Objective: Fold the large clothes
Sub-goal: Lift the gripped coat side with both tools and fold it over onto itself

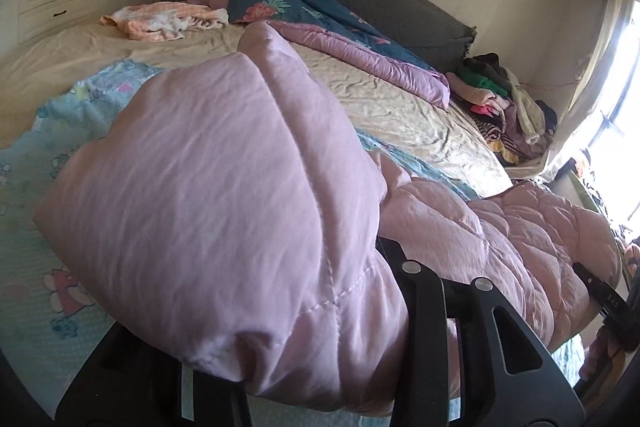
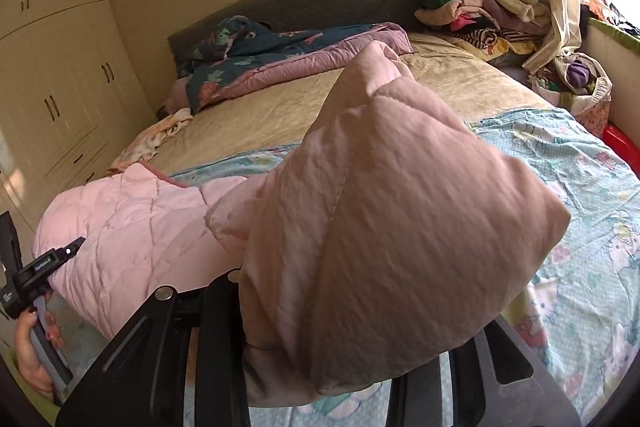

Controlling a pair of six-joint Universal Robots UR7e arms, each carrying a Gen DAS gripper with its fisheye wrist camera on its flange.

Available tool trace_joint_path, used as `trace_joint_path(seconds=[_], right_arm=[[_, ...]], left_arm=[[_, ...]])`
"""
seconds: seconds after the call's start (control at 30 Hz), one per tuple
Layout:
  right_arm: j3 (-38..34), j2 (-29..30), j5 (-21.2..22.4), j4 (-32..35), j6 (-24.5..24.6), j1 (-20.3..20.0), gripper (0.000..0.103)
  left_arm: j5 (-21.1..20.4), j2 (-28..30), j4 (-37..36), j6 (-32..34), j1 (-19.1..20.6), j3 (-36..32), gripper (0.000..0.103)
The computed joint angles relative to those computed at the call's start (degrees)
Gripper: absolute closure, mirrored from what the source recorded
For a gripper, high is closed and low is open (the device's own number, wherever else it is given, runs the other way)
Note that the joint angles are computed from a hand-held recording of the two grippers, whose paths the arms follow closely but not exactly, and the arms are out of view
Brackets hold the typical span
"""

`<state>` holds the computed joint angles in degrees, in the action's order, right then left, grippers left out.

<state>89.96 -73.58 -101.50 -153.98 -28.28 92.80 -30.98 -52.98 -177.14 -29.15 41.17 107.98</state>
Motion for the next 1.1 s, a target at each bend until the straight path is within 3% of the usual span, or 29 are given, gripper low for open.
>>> trace_joint_path(seconds=[0.6, 1.1], right_arm=[[9.2, -8.48, -3.06, 0.46, 3.04, -0.15, 0.073], [16.58, -14.68, -2.86, -0.68, 4.09, -1.17, 0.073]], left_arm=[[0.91, -6.02, 8.47, -10.06, -4.35, 8.3, 0.074], [1.3, -9.29, 12.91, -17.36, -7.49, 14.25, 0.073]])
